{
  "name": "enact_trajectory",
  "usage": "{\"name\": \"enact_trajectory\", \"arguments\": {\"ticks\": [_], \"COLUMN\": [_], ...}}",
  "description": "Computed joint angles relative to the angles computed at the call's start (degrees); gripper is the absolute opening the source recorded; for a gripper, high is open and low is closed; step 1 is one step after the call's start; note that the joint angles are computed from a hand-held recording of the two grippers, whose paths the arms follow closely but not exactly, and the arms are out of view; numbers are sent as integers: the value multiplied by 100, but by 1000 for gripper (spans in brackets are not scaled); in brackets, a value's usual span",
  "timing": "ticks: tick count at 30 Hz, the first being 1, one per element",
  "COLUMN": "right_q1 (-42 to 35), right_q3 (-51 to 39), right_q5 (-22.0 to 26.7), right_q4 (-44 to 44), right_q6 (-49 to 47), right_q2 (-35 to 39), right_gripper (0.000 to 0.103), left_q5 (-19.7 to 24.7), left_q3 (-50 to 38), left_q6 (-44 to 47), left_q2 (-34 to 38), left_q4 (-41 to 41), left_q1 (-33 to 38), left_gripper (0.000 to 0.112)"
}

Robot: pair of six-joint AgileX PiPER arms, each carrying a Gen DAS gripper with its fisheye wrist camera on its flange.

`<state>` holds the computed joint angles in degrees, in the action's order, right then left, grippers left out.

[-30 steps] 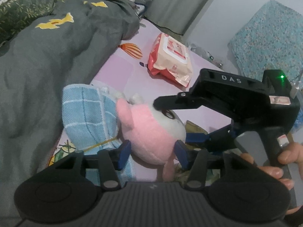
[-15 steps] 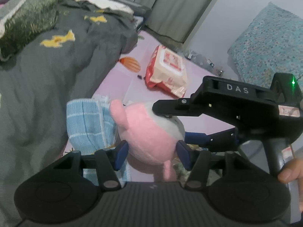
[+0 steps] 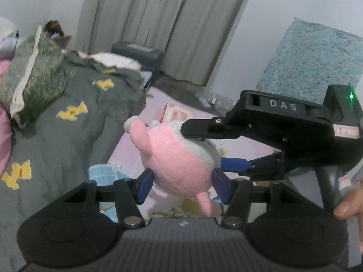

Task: Organize soft objects
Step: 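Carry the pink bunny into the cardboard box and release it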

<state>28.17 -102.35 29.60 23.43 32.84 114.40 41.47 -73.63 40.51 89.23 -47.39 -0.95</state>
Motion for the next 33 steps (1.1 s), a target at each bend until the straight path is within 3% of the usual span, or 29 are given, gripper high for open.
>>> {"name": "enact_trajectory", "arguments": {"ticks": [6,12,17,21,23,27,30,33], "right_q1": [201,368,339,100,-324,-2097,-3577,-4815], "right_q3": [1042,2547,3859,4933,5372,6110,6615,7084], "right_q5": [-449,-788,-358,276,581,737,835,743], "right_q4": [-949,-2848,-4292,-4722,-4329,-2267,-829,597], "right_q6": [914,2952,4710,5393,5036,2795,1076,-643], "right_q2": [-1070,-2489,-4004,-5427,-6088,-6838,-6875,-6519], "right_gripper": [78,78,79,79,80,80,80,80], "left_q5": [-112,-11,-23,66,181,627,1127,1345], "left_q3": [295,271,41,-479,-929,-2108,-3187,-3829], "left_q6": [100,-103,-140,-210,-402,-1022,-1760,-2158], "left_q2": [-587,-873,-690,-97,377,1543,2453,3010], "left_q4": [-9,151,213,313,498,1018,1528,2039], "left_q1": [-350,-1114,-2148,-3085,-3530,-4102,-4480,-4756], "left_gripper": [58,58,58,58,58,58,58,58]}}
